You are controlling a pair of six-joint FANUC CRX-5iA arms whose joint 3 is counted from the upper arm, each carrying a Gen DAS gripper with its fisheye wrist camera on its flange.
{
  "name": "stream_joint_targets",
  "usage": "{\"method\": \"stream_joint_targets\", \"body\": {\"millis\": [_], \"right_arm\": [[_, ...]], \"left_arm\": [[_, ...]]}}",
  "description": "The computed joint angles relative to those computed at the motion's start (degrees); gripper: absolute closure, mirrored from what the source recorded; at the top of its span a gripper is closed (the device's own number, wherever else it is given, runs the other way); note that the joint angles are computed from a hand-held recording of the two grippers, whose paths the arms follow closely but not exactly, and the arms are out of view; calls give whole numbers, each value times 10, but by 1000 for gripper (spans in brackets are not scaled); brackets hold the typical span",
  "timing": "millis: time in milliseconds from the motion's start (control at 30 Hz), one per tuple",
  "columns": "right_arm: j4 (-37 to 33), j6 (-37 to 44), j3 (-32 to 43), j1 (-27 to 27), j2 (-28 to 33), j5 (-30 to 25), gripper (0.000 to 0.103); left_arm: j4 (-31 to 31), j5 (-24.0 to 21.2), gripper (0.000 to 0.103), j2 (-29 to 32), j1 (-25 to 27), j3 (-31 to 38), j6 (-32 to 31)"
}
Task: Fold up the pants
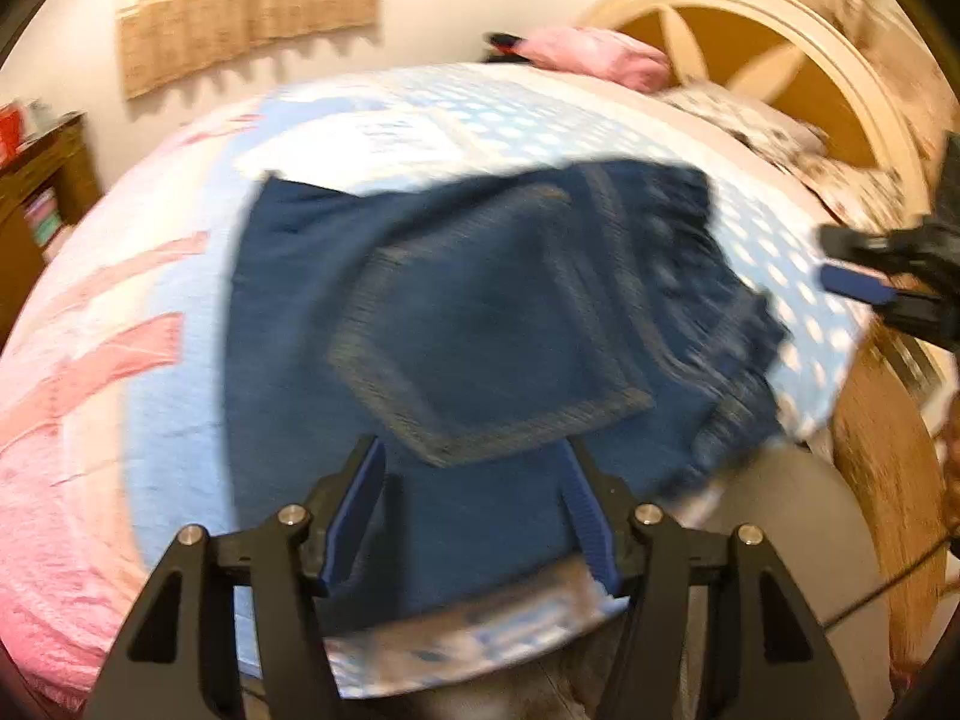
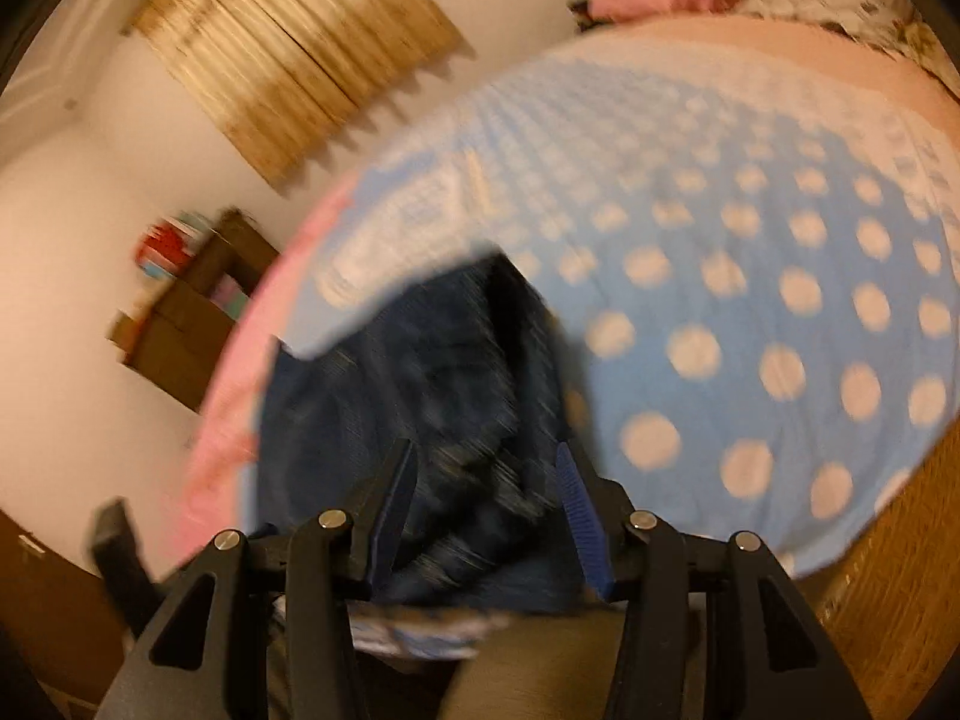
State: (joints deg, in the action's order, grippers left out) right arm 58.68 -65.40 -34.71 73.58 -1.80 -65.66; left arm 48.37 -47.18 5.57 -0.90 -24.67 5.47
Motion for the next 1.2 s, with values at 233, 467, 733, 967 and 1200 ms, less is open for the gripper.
{"method": "stream_joint_targets", "body": {"millis": [233,467,733,967,1200], "right_arm": [[-64,178,51,-84,35,110,53],[-156,163,26,-56,49,221,64],[7,102,12,-16,2,17,64],[22,152,5,-130,-3,80,11],[-201,439,166,-189,133,66,64]], "left_arm": [[-78,59,37,51,-17,55,117],[-36,91,35,54,-17,30,60],[12,24,31,57,21,56,86],[-32,48,29,118,-18,159,206],[-135,79,27,172,-55,226,344]]}}
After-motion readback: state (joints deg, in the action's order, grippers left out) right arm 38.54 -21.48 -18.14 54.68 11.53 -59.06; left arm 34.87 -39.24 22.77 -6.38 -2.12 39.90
